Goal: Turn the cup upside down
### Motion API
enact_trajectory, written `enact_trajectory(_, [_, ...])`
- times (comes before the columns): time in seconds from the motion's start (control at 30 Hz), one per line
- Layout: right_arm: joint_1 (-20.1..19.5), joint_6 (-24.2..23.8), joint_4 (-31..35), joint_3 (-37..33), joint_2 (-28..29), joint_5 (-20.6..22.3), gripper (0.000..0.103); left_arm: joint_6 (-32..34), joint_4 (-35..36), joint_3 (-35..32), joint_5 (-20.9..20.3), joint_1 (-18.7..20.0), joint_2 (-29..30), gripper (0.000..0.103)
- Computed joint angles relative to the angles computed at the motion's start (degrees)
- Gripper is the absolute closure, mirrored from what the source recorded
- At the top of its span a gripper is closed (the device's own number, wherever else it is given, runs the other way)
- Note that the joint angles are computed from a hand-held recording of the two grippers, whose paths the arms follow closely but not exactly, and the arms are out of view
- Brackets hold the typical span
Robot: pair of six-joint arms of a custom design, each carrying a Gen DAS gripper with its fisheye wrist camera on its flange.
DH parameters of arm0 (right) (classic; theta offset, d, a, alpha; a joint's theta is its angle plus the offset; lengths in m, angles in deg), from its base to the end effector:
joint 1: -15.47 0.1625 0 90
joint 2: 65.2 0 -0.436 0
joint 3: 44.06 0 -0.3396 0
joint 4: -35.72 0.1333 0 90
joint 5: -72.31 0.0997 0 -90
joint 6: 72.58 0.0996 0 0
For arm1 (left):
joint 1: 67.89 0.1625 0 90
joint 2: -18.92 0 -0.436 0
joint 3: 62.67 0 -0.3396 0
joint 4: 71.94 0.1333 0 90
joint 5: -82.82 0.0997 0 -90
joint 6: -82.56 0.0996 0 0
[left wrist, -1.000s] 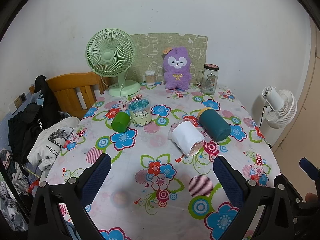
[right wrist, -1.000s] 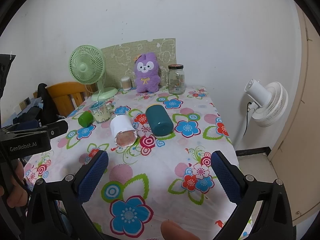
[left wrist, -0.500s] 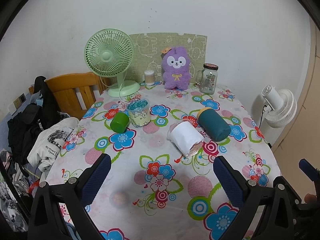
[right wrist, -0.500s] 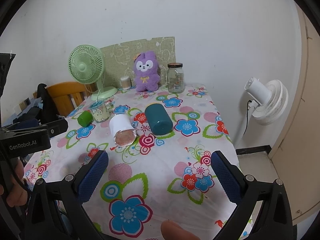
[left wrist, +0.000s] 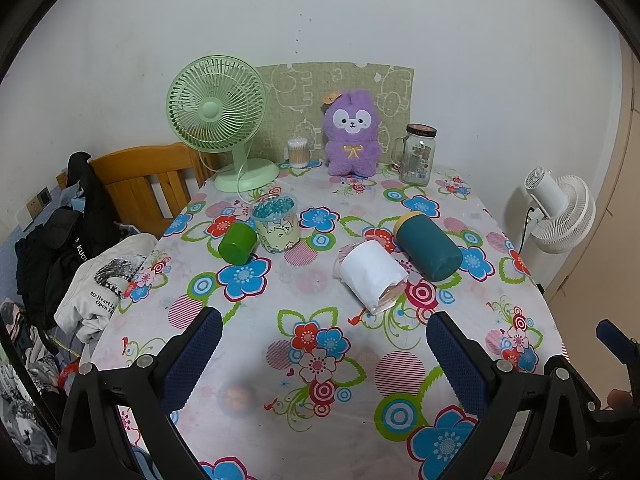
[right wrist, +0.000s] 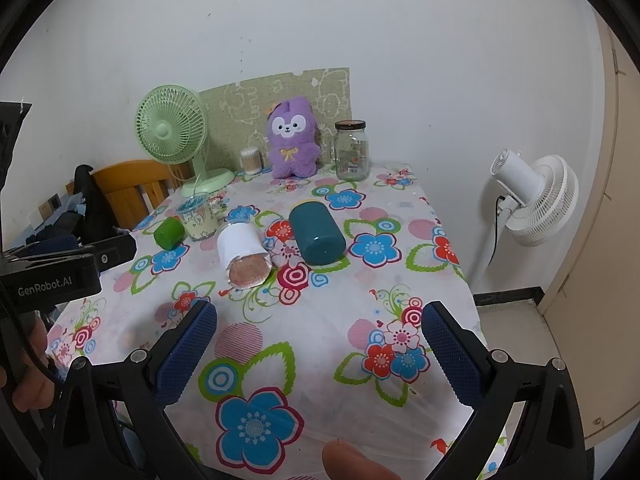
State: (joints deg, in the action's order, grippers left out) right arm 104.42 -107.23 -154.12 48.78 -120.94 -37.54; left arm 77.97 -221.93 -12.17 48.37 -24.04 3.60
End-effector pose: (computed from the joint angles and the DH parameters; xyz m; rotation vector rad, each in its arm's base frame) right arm 0.0876 -0.6470 0.3637 0.4178 -2.2091 1.1775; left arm -0.4365 -0.7180 0.0727 0.5571 2.2062 -0.9593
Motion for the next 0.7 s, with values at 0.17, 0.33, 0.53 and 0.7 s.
enact_trajectory(0.17, [0.0,0.3,0.0,-0.2,0.1,-0.3,0.000,0.0,0.2,-0.3,-0.1,0.0,0.3,0.000])
enact_trajectory(0.33, [0.0,0.4,0.1,-0.2,0.1,-0.4,0.000,-0.1,0.4,-0.6,0.0,0.0,0.4,0.000])
enact_trajectory(0.53, [0.0,0.2,0.0,-0.3,0.2,-0.4,0.000,0.0,0.5,-0.7,0.0,0.0,0.5,0.000])
enact_trajectory(0.7, [0.2,0.3,0.2,-0.2,0.2,-0.6,0.000,-0.1,0.6,-0.7,-0.1,0.0,0.5,0.000])
